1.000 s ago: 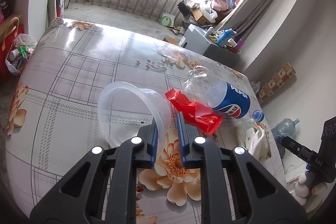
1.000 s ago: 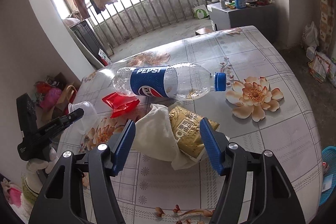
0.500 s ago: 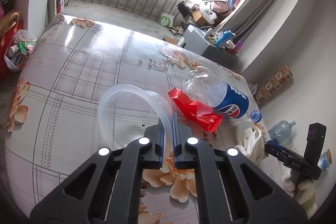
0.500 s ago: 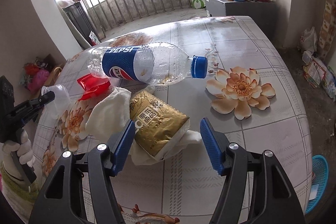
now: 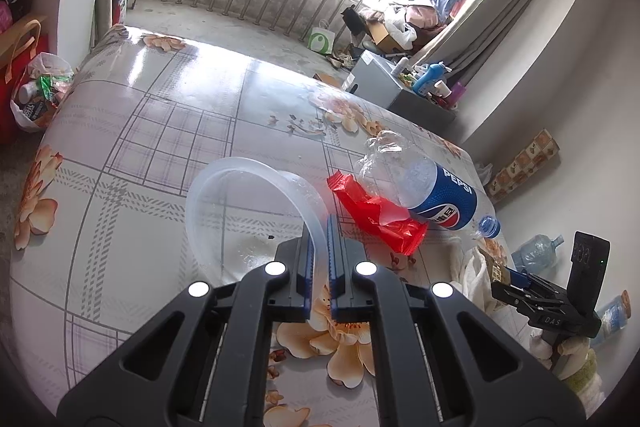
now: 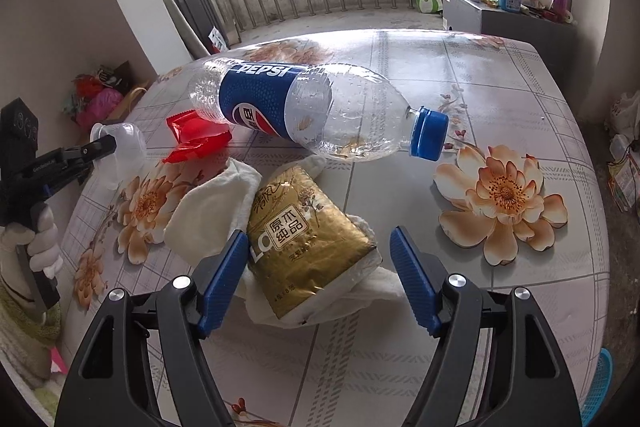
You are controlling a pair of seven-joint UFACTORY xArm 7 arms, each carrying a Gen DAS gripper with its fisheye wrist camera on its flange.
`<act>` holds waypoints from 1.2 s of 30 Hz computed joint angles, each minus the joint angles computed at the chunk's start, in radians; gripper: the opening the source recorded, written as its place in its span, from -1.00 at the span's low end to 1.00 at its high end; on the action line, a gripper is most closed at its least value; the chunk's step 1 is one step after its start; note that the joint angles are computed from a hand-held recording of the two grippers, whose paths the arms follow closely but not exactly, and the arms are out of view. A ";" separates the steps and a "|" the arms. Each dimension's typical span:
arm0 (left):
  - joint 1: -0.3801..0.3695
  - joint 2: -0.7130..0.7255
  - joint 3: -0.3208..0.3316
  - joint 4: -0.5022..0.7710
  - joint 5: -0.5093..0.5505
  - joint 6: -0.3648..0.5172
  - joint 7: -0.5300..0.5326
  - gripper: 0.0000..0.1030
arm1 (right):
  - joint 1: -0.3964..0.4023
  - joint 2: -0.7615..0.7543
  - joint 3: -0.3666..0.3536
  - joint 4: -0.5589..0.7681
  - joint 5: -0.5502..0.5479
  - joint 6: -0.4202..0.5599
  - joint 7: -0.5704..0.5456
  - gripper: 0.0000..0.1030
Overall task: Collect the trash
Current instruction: 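Close the right tool on the gold packet while the left tool holds the bowl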
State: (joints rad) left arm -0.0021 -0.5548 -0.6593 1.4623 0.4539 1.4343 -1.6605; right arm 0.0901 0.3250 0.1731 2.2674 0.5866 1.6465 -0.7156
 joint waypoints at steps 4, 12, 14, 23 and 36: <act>0.003 -0.002 -0.003 0.007 0.003 0.012 -0.002 -0.92 | -0.017 -0.017 -0.002 -0.026 0.030 -0.004 0.008 0.22; 0.033 0.011 -0.046 0.061 0.022 0.049 0.009 -0.92 | -0.049 -0.044 -0.018 -0.058 0.085 -0.015 0.042 -0.17; 0.042 0.016 -0.058 0.075 0.024 0.055 0.011 -0.92 | -0.056 -0.042 -0.019 -0.052 0.090 -0.002 0.054 -0.25; 0.068 0.008 -0.076 0.093 0.011 0.061 0.026 -0.92 | -0.087 -0.155 -0.049 -0.171 0.116 0.112 -0.048 -0.29; 0.095 0.038 -0.139 0.141 -0.014 0.055 0.027 -0.92 | -0.062 -0.148 -0.067 -0.150 0.105 0.107 0.082 0.00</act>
State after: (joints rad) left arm 0.0929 -0.5166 -0.7980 1.6029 0.4398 1.4893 -1.6334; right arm 0.0284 0.1768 0.1059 2.1173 0.6917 1.7538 -0.6332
